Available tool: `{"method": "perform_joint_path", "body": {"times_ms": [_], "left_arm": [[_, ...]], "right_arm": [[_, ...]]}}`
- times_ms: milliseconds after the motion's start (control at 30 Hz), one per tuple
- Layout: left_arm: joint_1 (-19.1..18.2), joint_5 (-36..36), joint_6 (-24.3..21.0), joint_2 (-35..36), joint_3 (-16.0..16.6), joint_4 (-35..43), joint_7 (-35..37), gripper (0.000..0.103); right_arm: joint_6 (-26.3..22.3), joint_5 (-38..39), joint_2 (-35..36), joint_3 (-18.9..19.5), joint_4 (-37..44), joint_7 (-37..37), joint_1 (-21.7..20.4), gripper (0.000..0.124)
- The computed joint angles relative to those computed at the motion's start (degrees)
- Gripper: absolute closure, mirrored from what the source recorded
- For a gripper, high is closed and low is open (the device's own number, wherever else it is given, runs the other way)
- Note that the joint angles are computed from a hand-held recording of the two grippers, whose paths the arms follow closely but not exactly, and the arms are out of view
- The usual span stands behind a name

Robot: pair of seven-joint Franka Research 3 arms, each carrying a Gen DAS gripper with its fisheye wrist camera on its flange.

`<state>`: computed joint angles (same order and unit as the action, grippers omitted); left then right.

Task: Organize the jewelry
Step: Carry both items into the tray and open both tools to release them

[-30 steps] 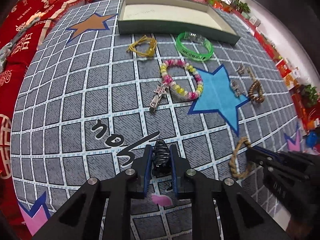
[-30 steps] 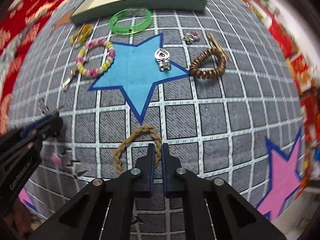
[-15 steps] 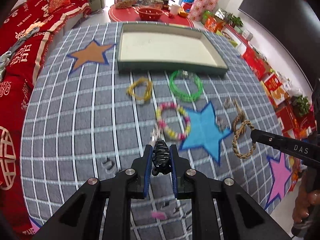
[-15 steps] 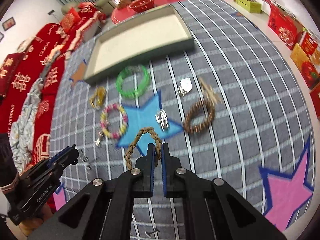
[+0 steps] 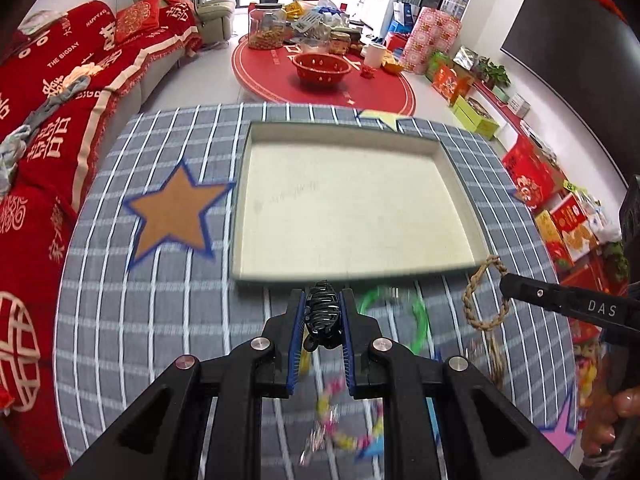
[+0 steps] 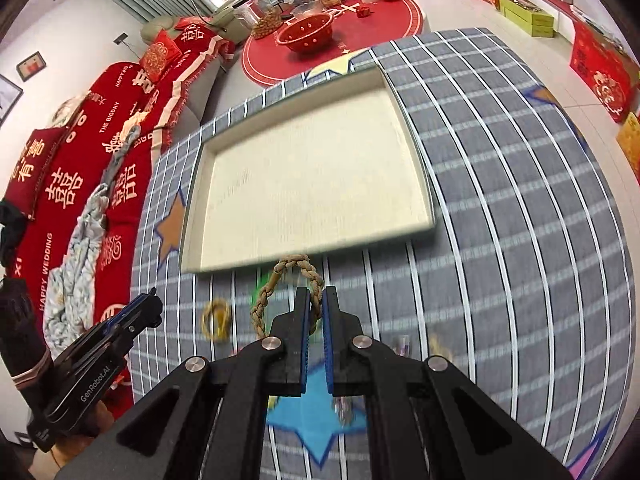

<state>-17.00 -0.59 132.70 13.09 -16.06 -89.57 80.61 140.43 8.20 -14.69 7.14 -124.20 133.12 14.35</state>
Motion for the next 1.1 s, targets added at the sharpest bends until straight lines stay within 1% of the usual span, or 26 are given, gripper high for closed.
{"method": "perform_joint_path", "body": {"times_ms": [67, 133, 300, 533, 767, 833, 867, 967, 1100], "left_arm": [[-1.3, 2.9, -1.0, 4.4, 0.4, 5.4, -1.6, 0.073], [-2.2, 4.8, -1.9, 7.7, 0.7, 9.4, -2.6, 0.073], [-5.4, 9.3, -6.5, 17.6, 2.1, 22.4, -4.8, 0.073], [-9.3, 13.6, -12.2, 27.0, 4.4, 34.4, -5.6, 0.073], [-11.6, 16.0, -16.4, 31.9, 6.2, 41.0, -5.3, 0.073], [-12.0, 16.5, -17.0, 32.3, 6.5, 41.5, -4.8, 0.073], [-12.2, 17.0, -15.6, 31.5, 6.6, 39.9, -4.9, 0.072], [-12.8, 18.2, -15.8, 31.6, 6.9, 40.2, -4.2, 0.072], [-13.3, 18.2, -18.5, 33.5, 7.1, 44.0, -3.0, 0.072]], "right_arm": [[-0.2, 0.7, 3.2, -1.2, 2.9, -2.2, -0.3, 0.117], [0.0, 1.7, 4.6, -2.0, 3.6, -3.9, -0.5, 0.117], [-0.3, 4.5, 10.6, -3.9, 8.5, -7.7, -1.3, 0.117], [-1.0, 5.4, 16.5, -5.1, 13.0, -10.4, -2.2, 0.117], [-2.8, 4.4, 19.8, -5.6, 15.0, -12.0, -2.3, 0.117], [-3.2, 4.4, 19.9, -5.6, 14.8, -12.5, -2.3, 0.117], [-3.3, 4.6, 19.9, -5.7, 14.8, -12.5, -2.3, 0.117], [-2.7, 5.1, 19.7, -5.8, 14.2, -12.3, -2.4, 0.116], [-3.6, 4.4, 20.1, -5.8, 15.0, -12.3, -2.3, 0.116]]}}
